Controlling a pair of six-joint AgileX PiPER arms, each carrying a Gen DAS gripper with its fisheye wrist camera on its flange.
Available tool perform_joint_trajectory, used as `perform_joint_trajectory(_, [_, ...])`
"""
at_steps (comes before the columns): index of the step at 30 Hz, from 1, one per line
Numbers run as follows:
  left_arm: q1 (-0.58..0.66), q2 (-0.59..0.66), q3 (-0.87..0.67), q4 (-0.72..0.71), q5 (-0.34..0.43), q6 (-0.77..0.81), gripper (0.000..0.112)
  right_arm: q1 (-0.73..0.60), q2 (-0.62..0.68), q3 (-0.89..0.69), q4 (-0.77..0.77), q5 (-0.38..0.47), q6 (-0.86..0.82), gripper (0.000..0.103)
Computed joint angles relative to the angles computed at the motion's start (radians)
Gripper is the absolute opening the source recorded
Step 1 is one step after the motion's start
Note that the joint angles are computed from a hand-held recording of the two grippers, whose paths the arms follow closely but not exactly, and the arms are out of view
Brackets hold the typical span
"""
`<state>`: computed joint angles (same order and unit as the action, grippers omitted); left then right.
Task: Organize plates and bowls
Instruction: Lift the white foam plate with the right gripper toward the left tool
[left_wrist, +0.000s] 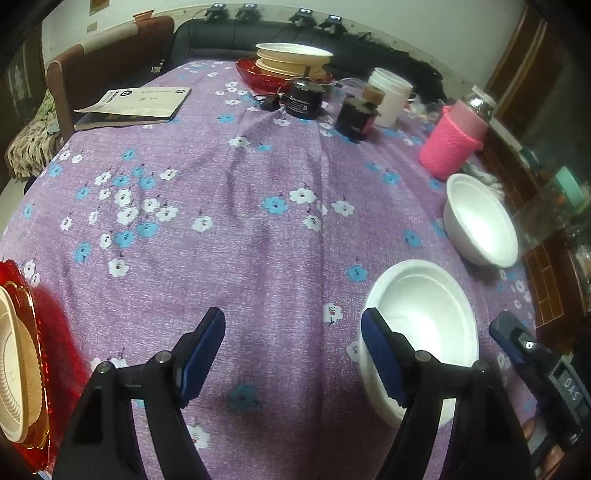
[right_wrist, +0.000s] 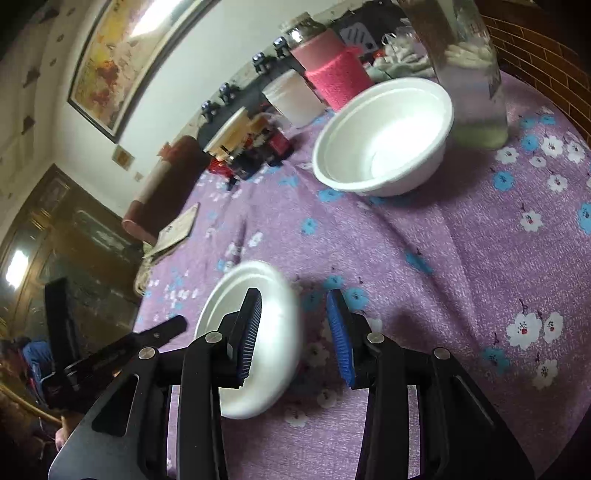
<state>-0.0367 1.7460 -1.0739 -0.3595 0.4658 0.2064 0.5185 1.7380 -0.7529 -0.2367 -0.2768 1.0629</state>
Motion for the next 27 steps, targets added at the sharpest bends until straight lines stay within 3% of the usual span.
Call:
perform_joint_trajectory(3, [-0.020, 0.016, -0.010, 0.025, 0.003, -0.030, 0.076, -0.014, 0.013, -0.004, -0.120, -0.020, 0.109, 0.036])
perform_joint_trajectory(7, [-0.046, 0.034, -0.017, 0.080, 0.000, -0.084, 0.076, -0.017, 0.048, -0.044, -0.286, 0.019, 0.253, 0.036])
perform_joint_trajectory(9, [-0.040, 0.049, -0.029, 0.046, 0.017, -0.066, 0.076, -0.024, 0.057, -0.050, -0.377, -0.006, 0.328, 0.036])
perform_joint_trajectory(16, [-0.048, 0.072, -0.038, 0.033, 0.035, -0.062, 0.076, -0.001, 0.087, -0.089, -0.429, 0.043, 0.370, 0.036])
perform_joint_trajectory(24, [-0.062, 0.060, -0.002, 0.140, 0.005, -0.170, 0.074, 0.012, 0.105, -0.104, -0.426, 0.050, 0.366, 0.036])
perform_joint_trajectory(27, [-0.076, 0.046, 0.018, 0.183, -0.020, -0.200, 0.067, 0.013, 0.117, -0.115, -0.443, 0.061, 0.389, 0.036])
